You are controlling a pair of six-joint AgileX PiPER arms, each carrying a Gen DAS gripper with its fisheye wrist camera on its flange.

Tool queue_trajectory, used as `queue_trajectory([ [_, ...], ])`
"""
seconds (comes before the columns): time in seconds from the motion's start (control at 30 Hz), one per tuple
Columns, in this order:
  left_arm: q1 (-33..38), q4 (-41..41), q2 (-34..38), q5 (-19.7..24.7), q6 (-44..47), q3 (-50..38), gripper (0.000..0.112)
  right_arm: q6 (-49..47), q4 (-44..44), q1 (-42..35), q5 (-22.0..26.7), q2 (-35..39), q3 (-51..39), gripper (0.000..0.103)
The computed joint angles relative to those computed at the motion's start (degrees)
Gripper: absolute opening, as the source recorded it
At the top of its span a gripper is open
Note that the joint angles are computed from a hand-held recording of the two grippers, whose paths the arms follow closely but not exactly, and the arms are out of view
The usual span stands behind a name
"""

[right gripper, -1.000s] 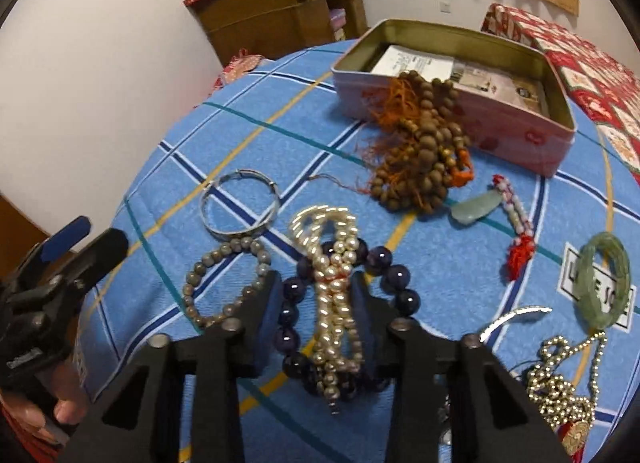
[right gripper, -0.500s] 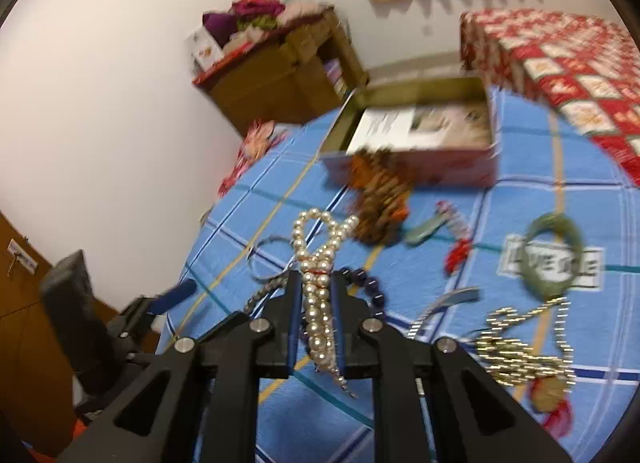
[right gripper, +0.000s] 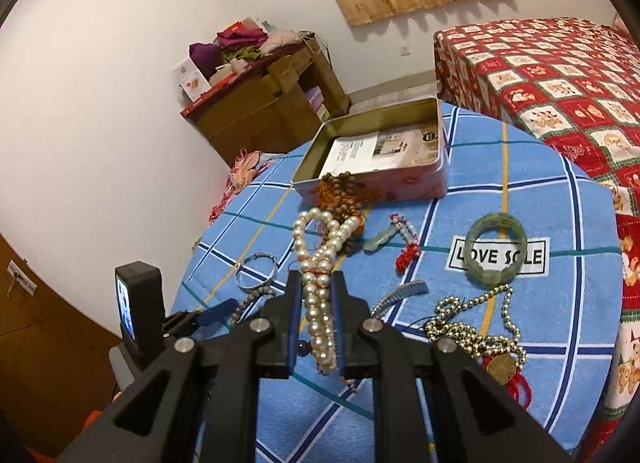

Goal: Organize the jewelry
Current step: 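Lift the pearl necklace with the right tool while the left tool grasps the grey-brown bead bracelet, then lower both held pieces into the pink tin and open both tools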

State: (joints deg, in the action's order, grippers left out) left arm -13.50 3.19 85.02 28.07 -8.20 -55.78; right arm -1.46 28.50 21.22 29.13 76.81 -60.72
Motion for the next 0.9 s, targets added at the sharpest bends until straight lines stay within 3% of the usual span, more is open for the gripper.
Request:
queue_trajectory([
  [0.17,4.32,-15.91,-1.90,-0.77,13.08,1.73,0.017,-2.04,2.64,-1.43,0.30,-1.16,0.49,0.016],
  [0.33,5.13,-22.14,-7.02,-0.84,19.31,1.31,0.016,-3.24,3.62,-3.64,1.34,-1.75,-1.25,0.016],
  [0.47,4.61,-24.91,-7.53,-0.64,22.44,-4.45,0.016,-7.60,8.40,-7.16,4.17,0.27,-6.73,0.016],
  [0.57,5.09,-29.21,-3.81,0.33,26.32,-11.34,0.017,-12.51,14.67,-10.91,6.73,3.86,-13.14,0.016],
  [0.8,2.67,-24.68,11.99,-0.44,22.39,-31.68,0.017,-9.47,12.52,-12.36,6.98,19.27,-30.86,0.016],
  [0.9,2.24,-23.59,20.19,1.82,20.52,-40.89,0.017,-6.55,10.98,-12.41,7.91,26.67,-36.31,0.016],
])
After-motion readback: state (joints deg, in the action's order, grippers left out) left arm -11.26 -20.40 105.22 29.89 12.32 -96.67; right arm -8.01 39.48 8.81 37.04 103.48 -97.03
